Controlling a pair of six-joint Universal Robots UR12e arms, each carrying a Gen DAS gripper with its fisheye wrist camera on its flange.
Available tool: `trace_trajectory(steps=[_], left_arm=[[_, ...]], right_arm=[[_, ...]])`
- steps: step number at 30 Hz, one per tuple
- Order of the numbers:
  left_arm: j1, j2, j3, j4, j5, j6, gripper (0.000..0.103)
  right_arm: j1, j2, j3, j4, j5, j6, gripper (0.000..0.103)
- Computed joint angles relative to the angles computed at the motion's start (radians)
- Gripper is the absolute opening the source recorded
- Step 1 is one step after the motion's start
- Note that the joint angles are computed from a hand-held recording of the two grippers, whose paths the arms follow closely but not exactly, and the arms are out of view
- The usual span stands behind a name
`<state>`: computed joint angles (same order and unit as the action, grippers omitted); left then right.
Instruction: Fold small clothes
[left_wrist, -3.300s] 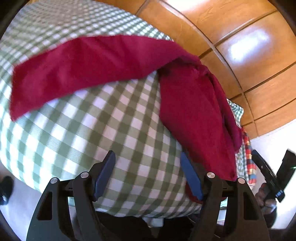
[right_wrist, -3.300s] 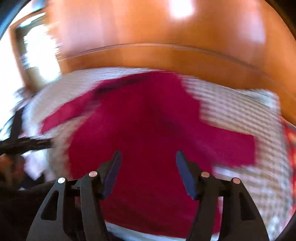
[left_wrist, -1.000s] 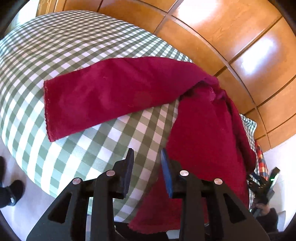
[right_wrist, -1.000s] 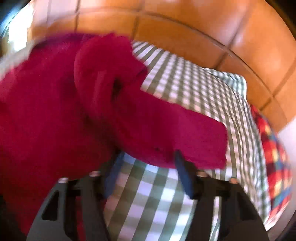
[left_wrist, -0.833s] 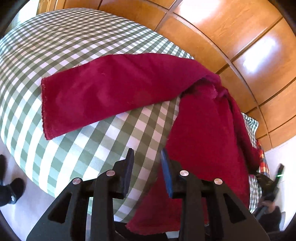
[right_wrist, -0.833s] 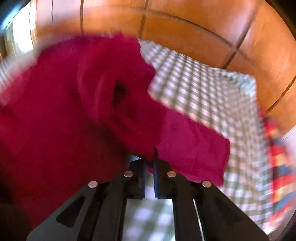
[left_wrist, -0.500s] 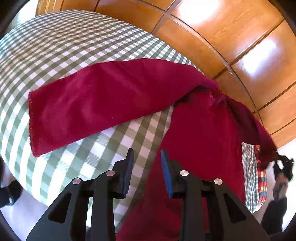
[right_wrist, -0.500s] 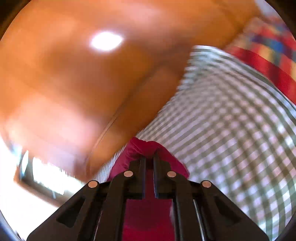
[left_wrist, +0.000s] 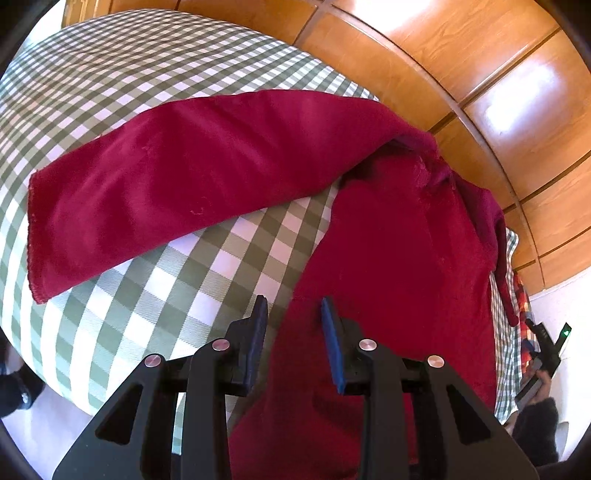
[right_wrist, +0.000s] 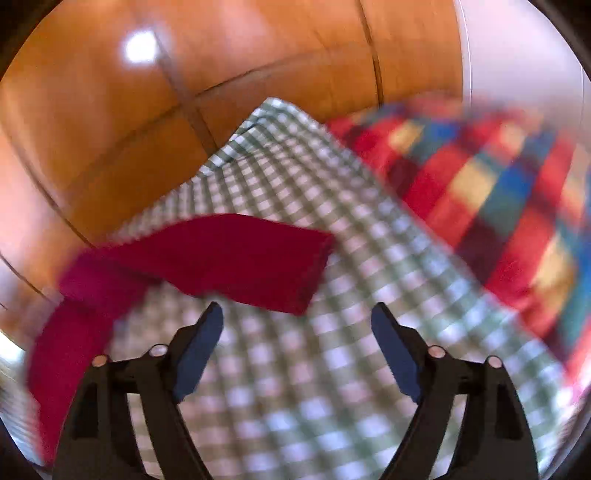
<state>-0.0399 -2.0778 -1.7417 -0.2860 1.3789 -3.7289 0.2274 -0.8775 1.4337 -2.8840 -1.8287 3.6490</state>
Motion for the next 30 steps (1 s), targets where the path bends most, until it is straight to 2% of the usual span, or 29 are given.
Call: trace_trajectory(steps=[2, 3, 4, 5, 6, 7, 8, 9, 10, 11, 13, 15, 17, 19, 20, 21, 23, 25, 27, 28, 30], left_arm=[[-0.002, -0.001, 0.006, -0.004, 0.003, 0.003, 0.028], [-0.005, -0.002, 0.011, -0.009, 0.006, 0.006, 0.028], [-0.009, -0.003, 0.018, -0.017, 0.016, 0.012, 0.028], [-0.012, -0.004, 0.021, -0.019, 0.022, 0.015, 0.028], [-0.014, -0.004, 0.023, -0.019, 0.023, 0.016, 0.028], [-0.015, -0.003, 0.025, -0.022, 0.028, 0.018, 0.028], [-0.017, -0.003, 0.027, -0.025, 0.033, 0.021, 0.028], [-0.019, -0.003, 0.029, -0.028, 0.038, 0.026, 0.028], [-0.02, -0.002, 0.028, -0.03, 0.042, 0.03, 0.028], [-0.02, -0.002, 0.028, -0.029, 0.043, 0.033, 0.028], [-0.019, -0.003, 0.03, -0.035, 0.041, 0.04, 0.028], [-0.017, -0.009, 0.04, -0.047, 0.041, 0.041, 0.028], [-0.016, -0.016, 0.051, -0.053, 0.038, 0.04, 0.028], [-0.016, -0.025, 0.065, -0.064, 0.041, 0.042, 0.028], [-0.017, -0.028, 0.07, -0.066, 0.039, 0.041, 0.028], [-0.017, -0.032, 0.077, -0.068, 0.036, 0.039, 0.028], [-0.021, -0.04, 0.09, -0.073, 0.037, 0.038, 0.028], [-0.024, -0.044, 0.099, -0.073, 0.039, 0.041, 0.028], [-0.027, -0.048, 0.106, -0.076, 0.046, 0.042, 0.028], [-0.027, -0.049, 0.109, -0.078, 0.052, 0.042, 0.028], [-0.03, -0.046, 0.109, -0.081, 0.072, 0.047, 0.028]], right_arm=[[0.028, 0.03, -0.04, 0.006, -0.062, -0.173, 0.076], [0.034, 0.046, -0.066, 0.032, -0.072, -0.22, 0.074], [0.04, 0.064, -0.096, 0.064, -0.086, -0.258, 0.071], [0.047, 0.094, -0.142, 0.106, -0.133, -0.294, 0.068], [0.051, 0.124, -0.184, 0.148, -0.187, -0.315, 0.062], [0.052, 0.146, -0.219, 0.204, -0.224, -0.323, 0.051], [0.044, 0.166, -0.25, 0.278, -0.219, -0.318, 0.049], [0.036, 0.167, -0.262, 0.311, -0.18, -0.305, 0.027], [0.033, 0.161, -0.262, 0.313, -0.168, -0.293, 0.012], [0.029, 0.148, -0.257, 0.328, -0.143, -0.279, 0.012], [0.011, 0.1, -0.202, 0.273, 0.003, -0.233, 0.012], [-0.006, 0.024, -0.11, 0.171, 0.175, -0.217, 0.012], [-0.025, -0.041, -0.019, 0.003, 0.346, -0.181, 0.012], [-0.042, -0.073, 0.022, -0.125, 0.425, -0.104, 0.012], [-0.048, -0.08, 0.026, -0.161, 0.439, -0.071, 0.012], [-0.055, -0.082, 0.026, -0.197, 0.44, -0.032, 0.012], [-0.069, -0.072, -0.001, -0.206, 0.409, 0.046, 0.012], [-0.082, -0.047, -0.058, -0.144, 0.342, 0.094, 0.012], [-0.089, -0.01, -0.134, -0.017, 0.241, 0.126, 0.012], [-0.095, 0.017, -0.183, 0.076, 0.193, 0.153, 0.012], [-0.103, 0.05, -0.243, 0.21, 0.126, 0.173, 0.012]])
